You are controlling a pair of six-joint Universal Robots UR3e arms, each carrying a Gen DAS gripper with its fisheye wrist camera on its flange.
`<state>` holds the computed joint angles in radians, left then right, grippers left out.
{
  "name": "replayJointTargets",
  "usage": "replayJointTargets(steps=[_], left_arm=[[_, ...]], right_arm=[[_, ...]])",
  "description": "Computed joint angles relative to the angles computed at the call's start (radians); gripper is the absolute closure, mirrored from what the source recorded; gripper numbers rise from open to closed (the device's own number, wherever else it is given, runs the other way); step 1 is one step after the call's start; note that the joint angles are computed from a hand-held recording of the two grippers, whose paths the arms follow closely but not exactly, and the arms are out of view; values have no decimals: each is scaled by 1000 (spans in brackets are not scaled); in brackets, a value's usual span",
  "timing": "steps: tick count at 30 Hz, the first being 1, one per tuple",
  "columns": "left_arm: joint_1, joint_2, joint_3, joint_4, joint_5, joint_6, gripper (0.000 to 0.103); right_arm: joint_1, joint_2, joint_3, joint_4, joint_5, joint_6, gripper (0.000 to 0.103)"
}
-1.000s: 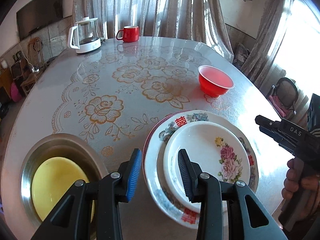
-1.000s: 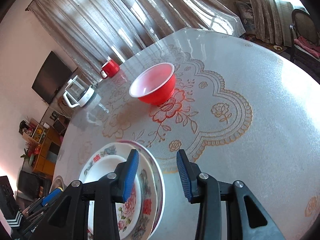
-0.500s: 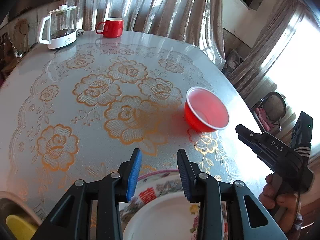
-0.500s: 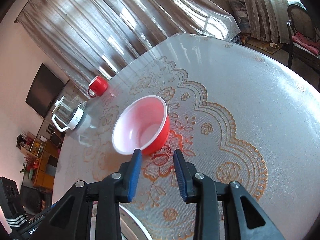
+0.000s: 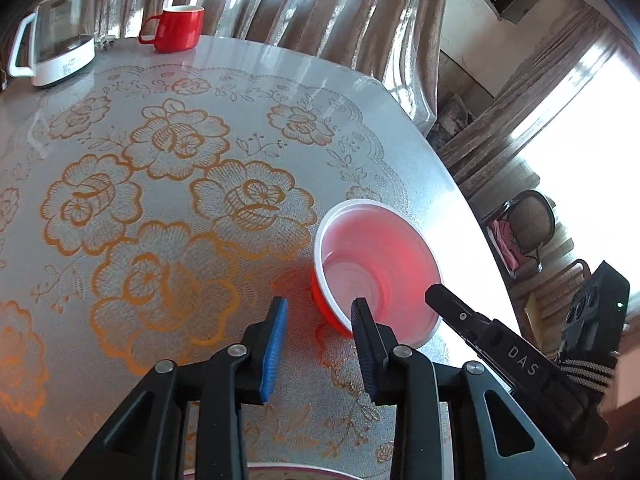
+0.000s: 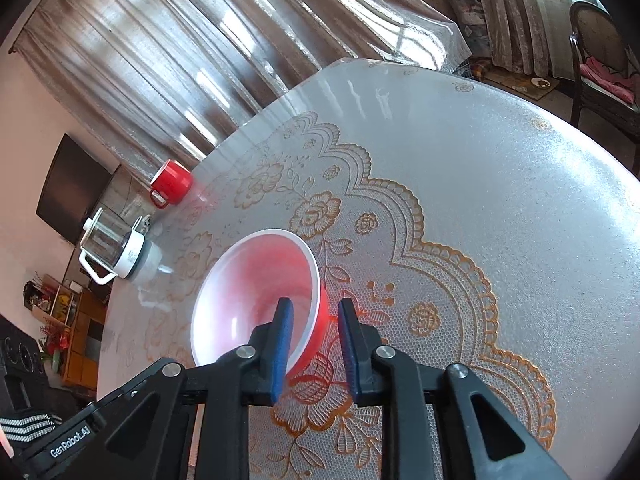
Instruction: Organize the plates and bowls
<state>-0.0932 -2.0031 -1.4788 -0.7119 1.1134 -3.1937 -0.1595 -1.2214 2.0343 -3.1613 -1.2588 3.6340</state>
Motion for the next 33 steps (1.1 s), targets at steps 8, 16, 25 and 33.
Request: replayJointTargets(steps=[8, 16, 25, 33], left_arm=[[2, 50, -65, 26, -26, 34, 88], [70, 211, -246, 43, -20, 76, 88], [246, 457, -484, -12, -37, 155, 88], [416, 629, -625, -85, -58, 258, 88]], right_arm=[[4, 0, 18, 6, 16, -11, 91], [40, -37, 58, 7, 61, -4, 91], [182, -8, -20, 70, 59, 11, 91], [324, 54, -156, 136, 35, 37, 90]])
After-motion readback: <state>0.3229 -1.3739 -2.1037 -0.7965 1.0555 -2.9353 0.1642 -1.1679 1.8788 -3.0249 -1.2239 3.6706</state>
